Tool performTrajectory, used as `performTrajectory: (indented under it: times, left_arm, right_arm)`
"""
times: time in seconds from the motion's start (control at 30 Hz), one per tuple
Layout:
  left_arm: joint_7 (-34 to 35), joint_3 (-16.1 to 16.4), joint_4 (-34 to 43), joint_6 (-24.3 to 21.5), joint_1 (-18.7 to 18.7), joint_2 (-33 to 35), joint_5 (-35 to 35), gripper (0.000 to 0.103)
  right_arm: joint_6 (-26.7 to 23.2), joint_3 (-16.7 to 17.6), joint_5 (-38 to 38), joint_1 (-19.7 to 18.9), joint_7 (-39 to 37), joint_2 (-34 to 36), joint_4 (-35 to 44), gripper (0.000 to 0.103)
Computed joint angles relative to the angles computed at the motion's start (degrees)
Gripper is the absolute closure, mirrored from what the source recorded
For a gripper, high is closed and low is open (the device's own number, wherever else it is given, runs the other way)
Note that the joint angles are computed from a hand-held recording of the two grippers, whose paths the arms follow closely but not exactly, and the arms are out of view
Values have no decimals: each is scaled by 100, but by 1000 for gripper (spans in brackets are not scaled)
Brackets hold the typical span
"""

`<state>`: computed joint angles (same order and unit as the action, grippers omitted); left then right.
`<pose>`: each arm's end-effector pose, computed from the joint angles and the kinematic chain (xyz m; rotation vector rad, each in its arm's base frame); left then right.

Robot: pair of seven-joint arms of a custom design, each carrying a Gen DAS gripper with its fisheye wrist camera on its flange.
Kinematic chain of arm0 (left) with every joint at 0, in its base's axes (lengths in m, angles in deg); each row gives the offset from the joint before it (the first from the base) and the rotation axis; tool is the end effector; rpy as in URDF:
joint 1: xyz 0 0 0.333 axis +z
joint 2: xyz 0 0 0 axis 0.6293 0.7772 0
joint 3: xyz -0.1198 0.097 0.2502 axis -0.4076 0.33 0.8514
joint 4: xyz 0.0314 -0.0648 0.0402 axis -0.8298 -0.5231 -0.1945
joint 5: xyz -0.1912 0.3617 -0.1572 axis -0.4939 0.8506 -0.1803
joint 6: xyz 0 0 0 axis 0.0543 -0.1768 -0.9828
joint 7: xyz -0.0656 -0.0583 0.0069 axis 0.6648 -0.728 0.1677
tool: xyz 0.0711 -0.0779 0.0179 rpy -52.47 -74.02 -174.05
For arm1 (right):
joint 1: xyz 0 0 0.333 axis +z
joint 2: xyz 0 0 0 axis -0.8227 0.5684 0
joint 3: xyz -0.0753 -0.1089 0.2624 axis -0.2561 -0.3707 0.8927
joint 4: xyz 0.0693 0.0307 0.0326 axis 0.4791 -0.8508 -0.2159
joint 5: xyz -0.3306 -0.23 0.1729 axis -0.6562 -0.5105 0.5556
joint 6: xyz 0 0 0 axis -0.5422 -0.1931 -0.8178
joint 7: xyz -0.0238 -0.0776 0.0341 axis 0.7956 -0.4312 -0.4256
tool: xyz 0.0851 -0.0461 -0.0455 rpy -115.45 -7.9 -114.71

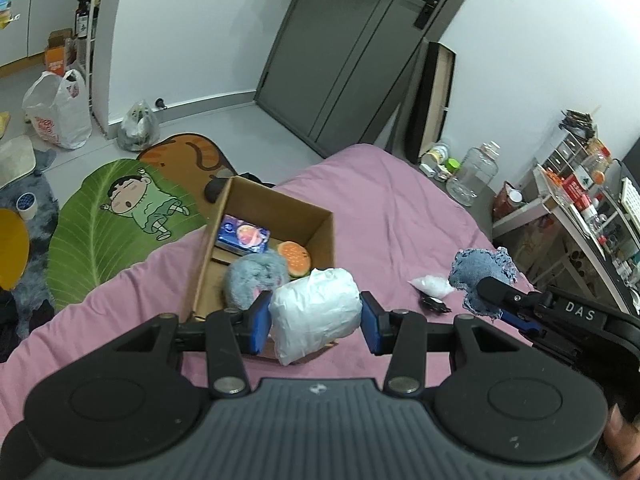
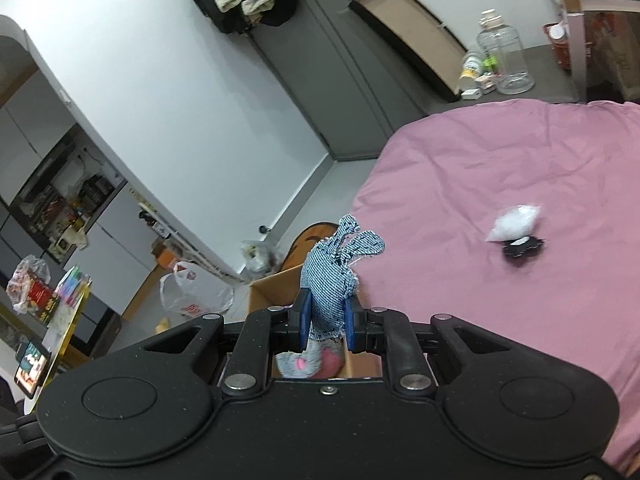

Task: Organize soft objects
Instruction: 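Lower both held items into the box and open both grippers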

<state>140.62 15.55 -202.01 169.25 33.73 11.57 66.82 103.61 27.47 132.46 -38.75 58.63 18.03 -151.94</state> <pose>0.5356 -0.1067 0.5468 -2.1278 1.5705 -1.0422 0.5879 0.1252 0.5355 -1.4179 1.6358 -0.1746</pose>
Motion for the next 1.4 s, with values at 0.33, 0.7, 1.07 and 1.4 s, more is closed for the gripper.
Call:
performTrajectory:
  times: [0.33, 0.7, 1.07, 1.4]
  left_arm:
    - [-48, 65, 180, -3, 189, 347, 38, 58]
    - [126, 139, 551, -160, 275, 949, -222, 58]
    - [101, 56, 1057, -446, 404, 1580, -204, 58]
    - [-611, 33, 1352, -838, 546, 1871, 467, 54]
  right_arm:
    - [-254, 165, 122, 16, -74, 398, 362, 86]
    - [-459, 394, -43, -114, 171, 898, 796, 86]
    - [-557, 544, -470, -259, 654, 1263, 1105, 86]
    - [-620, 629, -900, -304, 1050, 1573, 1380, 85]
